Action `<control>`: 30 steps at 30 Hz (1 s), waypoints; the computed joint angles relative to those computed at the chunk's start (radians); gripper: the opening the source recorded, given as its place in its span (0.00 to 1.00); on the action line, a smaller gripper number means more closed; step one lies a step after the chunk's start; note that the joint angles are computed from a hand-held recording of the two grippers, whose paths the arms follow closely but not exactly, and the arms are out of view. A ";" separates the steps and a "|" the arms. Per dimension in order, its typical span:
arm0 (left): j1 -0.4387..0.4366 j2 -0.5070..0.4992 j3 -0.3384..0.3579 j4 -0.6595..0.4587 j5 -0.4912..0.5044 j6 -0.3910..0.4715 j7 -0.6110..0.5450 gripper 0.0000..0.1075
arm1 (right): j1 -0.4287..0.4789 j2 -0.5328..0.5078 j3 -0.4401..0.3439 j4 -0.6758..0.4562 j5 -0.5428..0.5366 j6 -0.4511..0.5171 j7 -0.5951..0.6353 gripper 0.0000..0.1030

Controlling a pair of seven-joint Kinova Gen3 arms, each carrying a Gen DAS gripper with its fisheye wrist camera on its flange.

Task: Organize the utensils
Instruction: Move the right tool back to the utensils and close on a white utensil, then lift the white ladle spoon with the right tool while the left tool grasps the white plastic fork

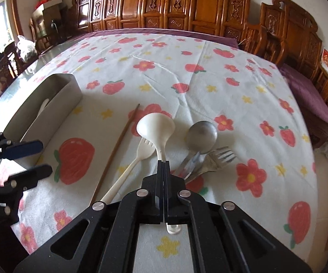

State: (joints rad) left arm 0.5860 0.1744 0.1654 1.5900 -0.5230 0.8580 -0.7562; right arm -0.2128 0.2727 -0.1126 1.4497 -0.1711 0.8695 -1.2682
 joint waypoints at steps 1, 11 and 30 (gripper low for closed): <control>0.002 0.002 0.001 -0.002 0.000 0.006 0.001 0.31 | -0.002 0.008 0.000 -0.003 0.000 -0.002 -0.002 0.12; 0.026 0.036 -0.003 -0.041 -0.001 0.058 -0.007 0.31 | -0.049 0.112 0.004 -0.076 0.063 0.029 -0.032 0.11; 0.047 0.166 -0.040 -0.200 0.083 0.063 -0.129 0.31 | 0.160 -0.031 -0.017 0.000 -0.293 -0.047 0.186 0.10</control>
